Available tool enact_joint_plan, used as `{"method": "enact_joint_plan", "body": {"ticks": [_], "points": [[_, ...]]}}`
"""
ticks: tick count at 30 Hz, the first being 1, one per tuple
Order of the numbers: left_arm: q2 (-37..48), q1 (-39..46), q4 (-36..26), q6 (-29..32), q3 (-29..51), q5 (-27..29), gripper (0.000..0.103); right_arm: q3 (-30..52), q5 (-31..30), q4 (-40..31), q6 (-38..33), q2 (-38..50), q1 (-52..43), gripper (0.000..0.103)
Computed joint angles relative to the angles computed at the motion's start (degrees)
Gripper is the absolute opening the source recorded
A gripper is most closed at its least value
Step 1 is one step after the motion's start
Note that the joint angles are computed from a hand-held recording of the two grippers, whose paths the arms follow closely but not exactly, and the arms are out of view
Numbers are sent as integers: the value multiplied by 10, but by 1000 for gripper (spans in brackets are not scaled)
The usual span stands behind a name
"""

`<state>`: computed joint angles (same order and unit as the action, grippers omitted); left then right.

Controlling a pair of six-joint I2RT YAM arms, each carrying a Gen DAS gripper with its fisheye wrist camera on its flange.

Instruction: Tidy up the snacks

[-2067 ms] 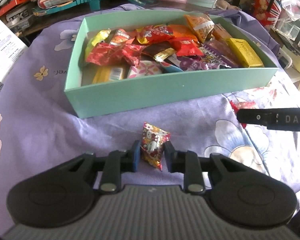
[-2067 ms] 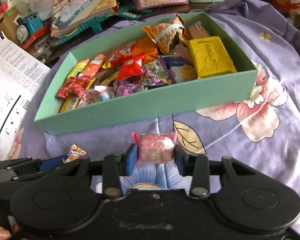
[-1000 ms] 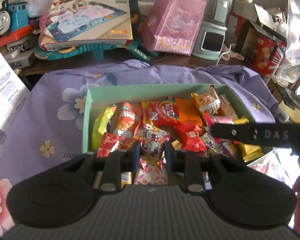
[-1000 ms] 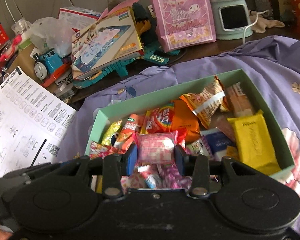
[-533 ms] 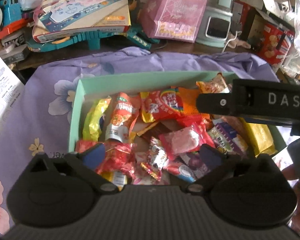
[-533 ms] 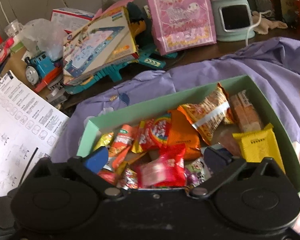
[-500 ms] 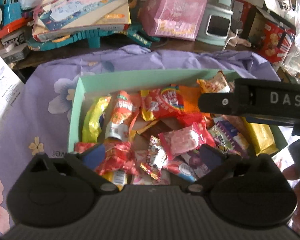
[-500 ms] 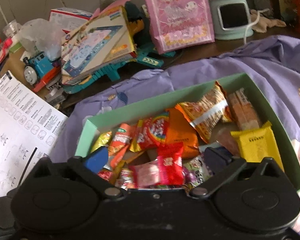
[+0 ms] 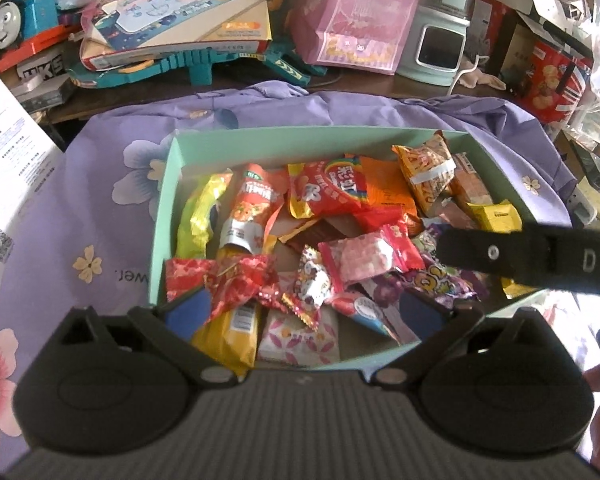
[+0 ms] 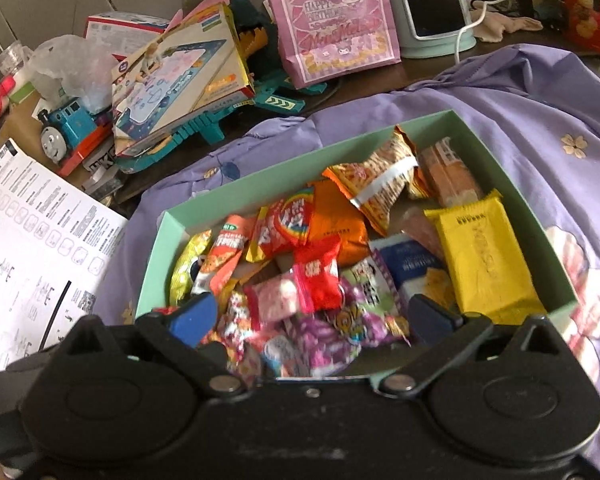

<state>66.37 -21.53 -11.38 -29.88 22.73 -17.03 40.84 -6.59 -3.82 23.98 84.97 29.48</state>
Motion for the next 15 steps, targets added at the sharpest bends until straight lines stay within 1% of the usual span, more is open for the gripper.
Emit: {"method": "enact_joint_plan", "body": {"ticks": [6, 10, 13, 15], "points": [[-82, -54, -71, -41, -17, -41, 103, -44, 8, -36, 1, -77, 1, 103], [-141, -82, -118, -68, -34, -53, 103, -77, 17, -61, 1, -133, 2, 103], [-183, -104, -157, -102, -47, -65, 103, -96, 21, -82, -2, -165, 1, 103], [-204, -128, -191, -132, -52, -90, 103, -104, 23, -103, -4, -183, 0, 103]]}}
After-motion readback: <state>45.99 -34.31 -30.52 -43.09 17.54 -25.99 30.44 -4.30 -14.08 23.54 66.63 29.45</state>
